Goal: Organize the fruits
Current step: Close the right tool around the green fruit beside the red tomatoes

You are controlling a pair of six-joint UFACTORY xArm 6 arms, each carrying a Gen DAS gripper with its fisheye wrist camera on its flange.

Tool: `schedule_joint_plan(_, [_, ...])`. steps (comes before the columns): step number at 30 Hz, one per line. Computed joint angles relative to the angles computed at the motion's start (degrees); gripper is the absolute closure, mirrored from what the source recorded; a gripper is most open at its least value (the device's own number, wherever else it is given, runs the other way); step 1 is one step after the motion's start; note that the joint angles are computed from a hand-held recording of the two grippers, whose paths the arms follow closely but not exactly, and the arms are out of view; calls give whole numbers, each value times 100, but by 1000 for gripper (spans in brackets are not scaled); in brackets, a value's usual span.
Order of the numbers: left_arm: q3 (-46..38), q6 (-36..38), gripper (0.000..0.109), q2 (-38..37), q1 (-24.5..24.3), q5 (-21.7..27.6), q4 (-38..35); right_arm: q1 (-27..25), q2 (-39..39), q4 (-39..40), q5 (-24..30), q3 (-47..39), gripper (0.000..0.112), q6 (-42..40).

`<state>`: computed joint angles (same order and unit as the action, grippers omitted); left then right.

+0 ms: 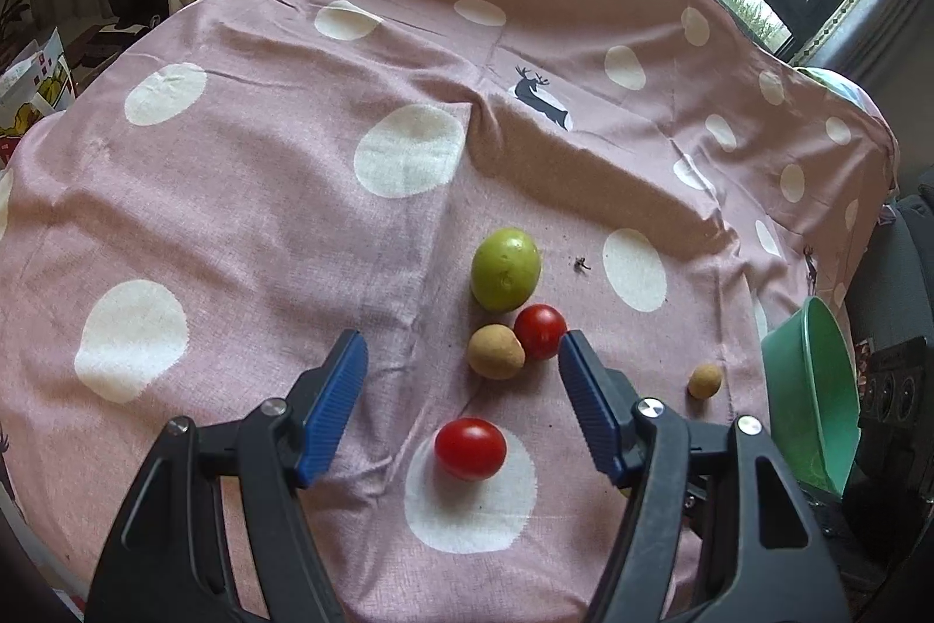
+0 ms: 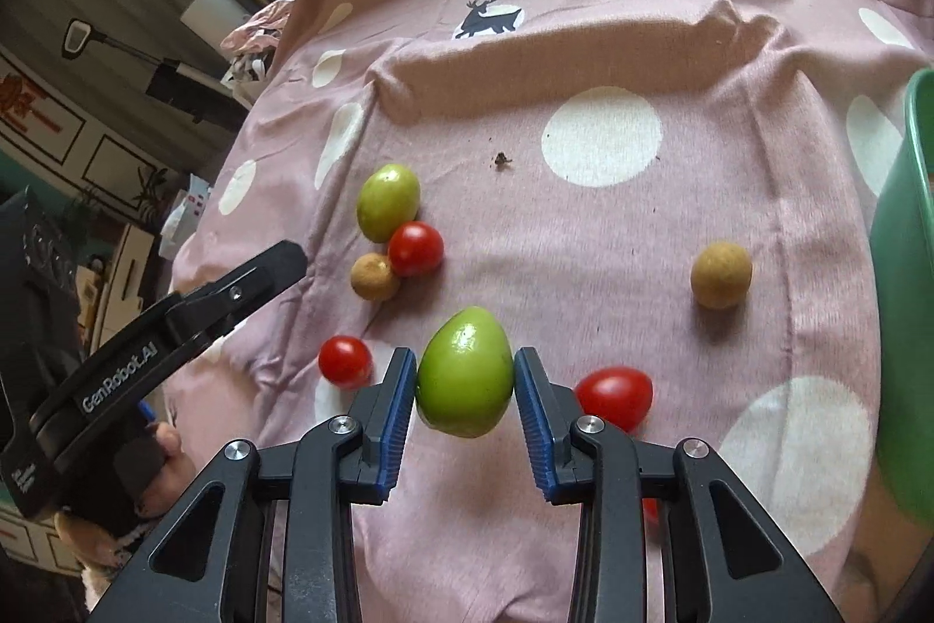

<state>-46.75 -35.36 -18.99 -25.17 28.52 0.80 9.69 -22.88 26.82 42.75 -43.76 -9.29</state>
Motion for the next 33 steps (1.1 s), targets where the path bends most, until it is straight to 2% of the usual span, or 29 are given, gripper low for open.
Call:
schedule_joint_plan(3, [-47,-5,42,51,-77,90,138,29,75,-180,125,9,76,94])
schedule_joint_plan(5, [15,-55,44,34,-85,-50,162,30,201,-330,223,-55,76,241])
schedule_joint_plan(14, [6,305,53,45,-172,-49,-253,-285,137,26,340,-72,76,87])
schedule_joint_plan(19, [-38,722,58,45,-350,-27,-532,-475,58,256,259,-7,76,-15])
schedule_joint_plan(22, [-57,1093,59,49,-468,-39,-758,-615,117,626,430,-40,76,-156])
schedule_joint_plan(26, [-163,1839,59,165,-584,177,-1379,-698,124,845,454,-18,76,-124])
schedule_joint_plan(30, [-296,2026,61,347,-670,394,-1619,-764,168,986,501,-38,76,-141])
schedule_joint_plan(33, [-341,2425,62,393,-751,433,-2079,-826,254,1203,641,-89,76,-243])
